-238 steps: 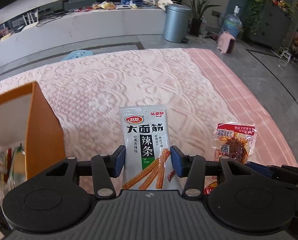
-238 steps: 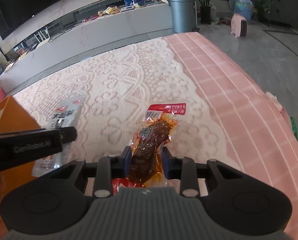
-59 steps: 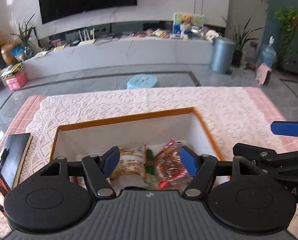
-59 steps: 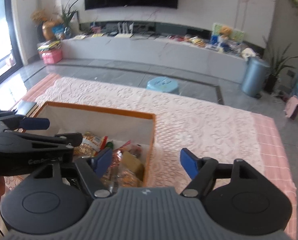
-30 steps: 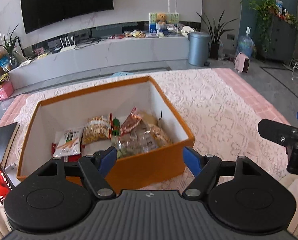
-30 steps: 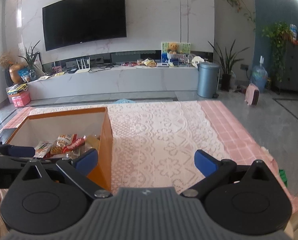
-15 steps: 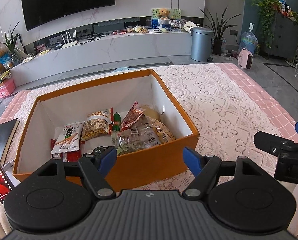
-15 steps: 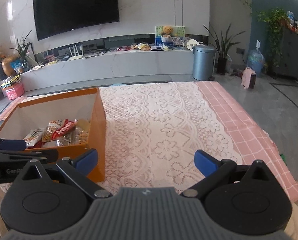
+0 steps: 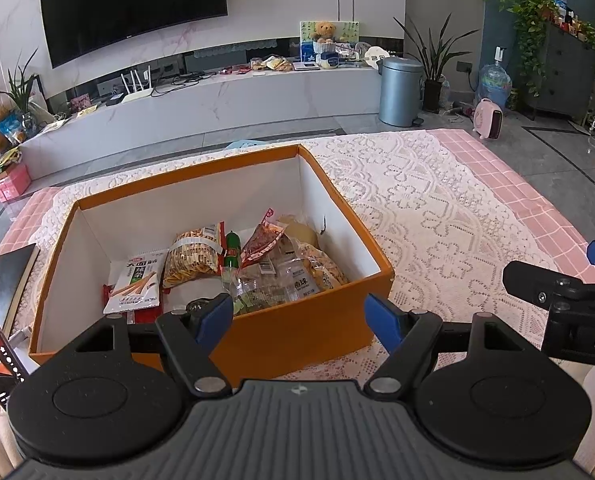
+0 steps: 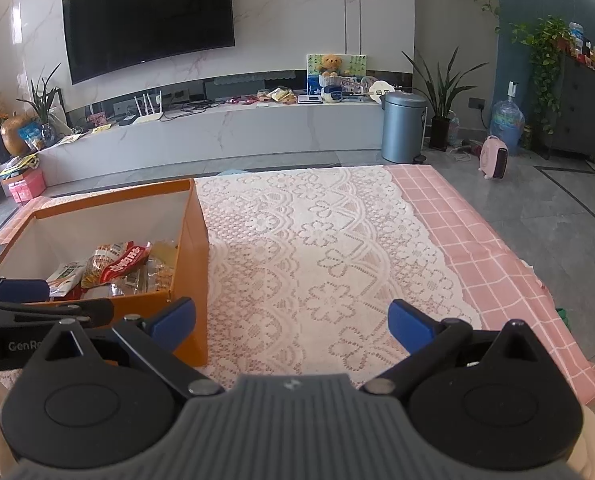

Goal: Organize snacks

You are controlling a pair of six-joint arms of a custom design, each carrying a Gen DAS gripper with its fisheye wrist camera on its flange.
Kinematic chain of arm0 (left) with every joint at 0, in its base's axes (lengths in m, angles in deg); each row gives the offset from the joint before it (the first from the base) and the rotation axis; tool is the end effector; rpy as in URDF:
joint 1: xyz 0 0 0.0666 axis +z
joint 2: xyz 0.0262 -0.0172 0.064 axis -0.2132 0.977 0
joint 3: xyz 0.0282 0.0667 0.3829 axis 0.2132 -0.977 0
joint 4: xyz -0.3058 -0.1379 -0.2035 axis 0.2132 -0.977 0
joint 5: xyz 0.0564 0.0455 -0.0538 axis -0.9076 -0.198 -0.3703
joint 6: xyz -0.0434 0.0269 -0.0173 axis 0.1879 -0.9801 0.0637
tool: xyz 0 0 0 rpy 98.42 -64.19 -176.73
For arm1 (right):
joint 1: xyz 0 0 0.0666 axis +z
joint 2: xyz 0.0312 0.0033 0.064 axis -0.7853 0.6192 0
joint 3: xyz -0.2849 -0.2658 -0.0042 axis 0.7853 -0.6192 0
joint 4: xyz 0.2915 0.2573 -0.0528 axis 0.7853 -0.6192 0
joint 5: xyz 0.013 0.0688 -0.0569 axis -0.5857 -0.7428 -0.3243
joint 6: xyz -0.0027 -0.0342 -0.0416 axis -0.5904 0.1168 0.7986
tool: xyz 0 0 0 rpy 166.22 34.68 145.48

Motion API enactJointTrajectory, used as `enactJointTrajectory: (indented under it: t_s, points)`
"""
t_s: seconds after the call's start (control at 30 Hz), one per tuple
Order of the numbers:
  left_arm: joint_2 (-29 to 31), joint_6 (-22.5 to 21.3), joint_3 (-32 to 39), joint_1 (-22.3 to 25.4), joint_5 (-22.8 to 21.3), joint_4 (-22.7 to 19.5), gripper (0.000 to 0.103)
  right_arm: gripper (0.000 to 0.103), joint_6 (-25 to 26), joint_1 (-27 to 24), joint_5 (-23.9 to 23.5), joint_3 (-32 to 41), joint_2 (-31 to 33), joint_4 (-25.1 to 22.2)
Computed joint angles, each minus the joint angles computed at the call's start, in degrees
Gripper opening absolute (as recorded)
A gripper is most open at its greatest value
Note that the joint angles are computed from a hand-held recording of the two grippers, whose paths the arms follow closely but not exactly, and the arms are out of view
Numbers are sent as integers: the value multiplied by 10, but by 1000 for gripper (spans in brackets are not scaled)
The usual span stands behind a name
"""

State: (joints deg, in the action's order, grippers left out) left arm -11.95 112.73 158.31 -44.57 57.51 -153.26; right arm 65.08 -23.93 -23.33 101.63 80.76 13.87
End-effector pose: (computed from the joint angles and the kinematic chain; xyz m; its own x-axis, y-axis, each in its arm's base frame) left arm 0.3531 -0.2032 0.5767 -0.6867 -0.0303 -0.7263 -0.1012 0.9934 0.0543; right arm 0.3743 0.1906 0.5322 -0.5822 -0.0881 -0.8082 -0.2386 0.9688 0.0663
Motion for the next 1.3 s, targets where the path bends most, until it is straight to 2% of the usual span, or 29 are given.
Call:
enactJointTrajectory:
  t_s: [1.3]
  points:
    - [-5,-18,2,-4,-6,14,88,99,8,3,-2,0,3,3]
